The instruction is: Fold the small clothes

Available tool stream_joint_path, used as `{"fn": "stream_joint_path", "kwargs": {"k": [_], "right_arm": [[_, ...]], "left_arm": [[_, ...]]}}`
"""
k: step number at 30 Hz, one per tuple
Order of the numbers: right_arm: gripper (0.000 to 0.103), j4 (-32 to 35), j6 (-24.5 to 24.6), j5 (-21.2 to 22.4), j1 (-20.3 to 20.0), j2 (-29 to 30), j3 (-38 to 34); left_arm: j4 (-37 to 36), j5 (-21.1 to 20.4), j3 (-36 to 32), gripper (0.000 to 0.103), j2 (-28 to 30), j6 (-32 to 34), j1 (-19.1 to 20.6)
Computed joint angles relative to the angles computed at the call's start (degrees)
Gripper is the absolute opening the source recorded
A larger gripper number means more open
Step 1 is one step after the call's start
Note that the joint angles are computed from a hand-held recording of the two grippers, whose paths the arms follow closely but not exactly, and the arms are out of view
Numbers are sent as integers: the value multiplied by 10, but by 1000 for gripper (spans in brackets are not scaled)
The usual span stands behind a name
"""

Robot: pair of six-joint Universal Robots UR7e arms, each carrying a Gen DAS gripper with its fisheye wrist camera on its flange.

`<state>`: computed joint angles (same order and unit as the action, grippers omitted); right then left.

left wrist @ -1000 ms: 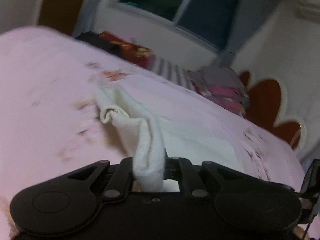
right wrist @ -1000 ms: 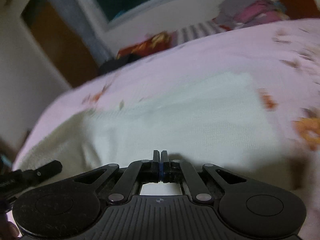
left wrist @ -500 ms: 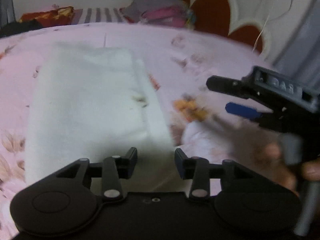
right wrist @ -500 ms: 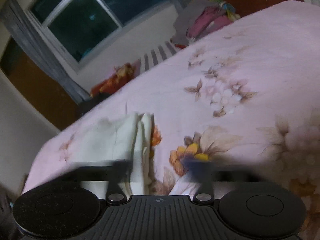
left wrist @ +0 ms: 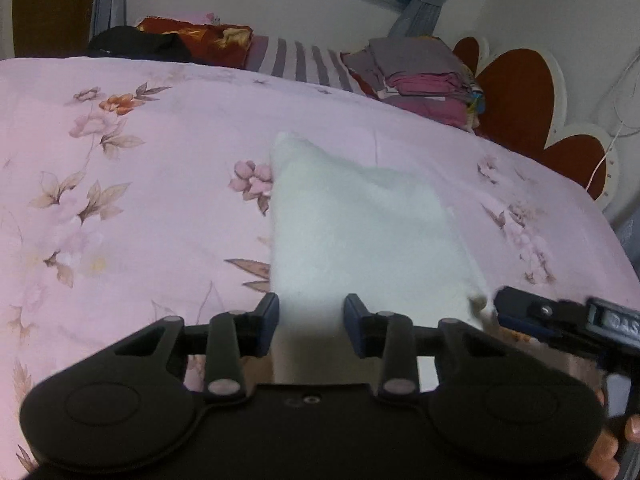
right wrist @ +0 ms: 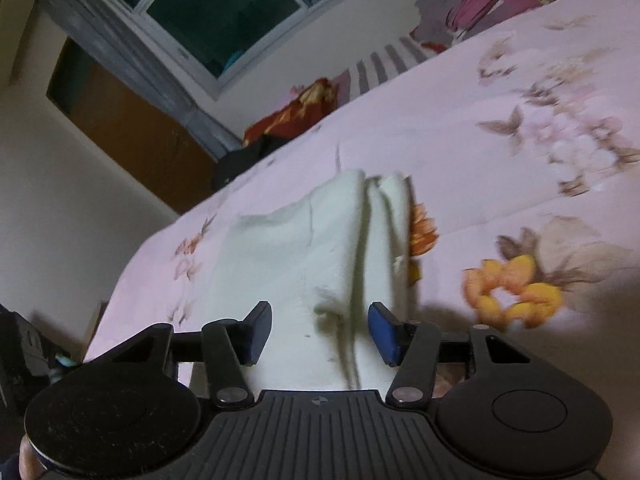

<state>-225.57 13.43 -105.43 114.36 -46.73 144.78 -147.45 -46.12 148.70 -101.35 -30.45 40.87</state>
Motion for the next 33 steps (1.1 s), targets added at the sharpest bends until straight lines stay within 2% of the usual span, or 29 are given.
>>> {"fn": "stream_joint_path", "kwargs": {"k": [5, 9, 10, 11, 14, 17, 19, 24, 28, 31, 33], "right_arm": [[54, 61, -2, 1, -5, 18, -36], [54, 72, -3, 5, -8, 33, -54], [37, 77, -4, -2, -4, 36, -59], [27, 90, -5, -14, 2, 38, -66], [19, 99, -3, -30, 10, 42, -74], [16, 87, -7, -40, 17, 47, -71], [16, 84, -7, -45, 20, 49, -71], [15, 100, -18, -66, 37, 37, -75], [14, 71, -30, -90, 56, 13, -56], [14, 101, 5, -101, 36, 5, -43], [14, 76, 16, -80, 19, 14, -30]], "left_arm": [[0, -8, 9, 35, -13, 11, -1], [-4, -30, -3, 35, 6, 53, 26], [-3, -37, -8, 35, 6, 60, 33], [-7, -40, -9, 34, 5, 67, 36], [-43, -44, -2, 28, -12, 97, 32], [-65, -56, -7, 28, 0, 143, 34], [-68, -50, -11, 28, 24, 166, 36], [-68, -59, -17, 28, 36, 179, 34], [-50, -86, -25, 28, 23, 187, 25], [-51, -82, -26, 28, 55, 199, 25], [-56, -79, -23, 30, 60, 200, 24]]}}
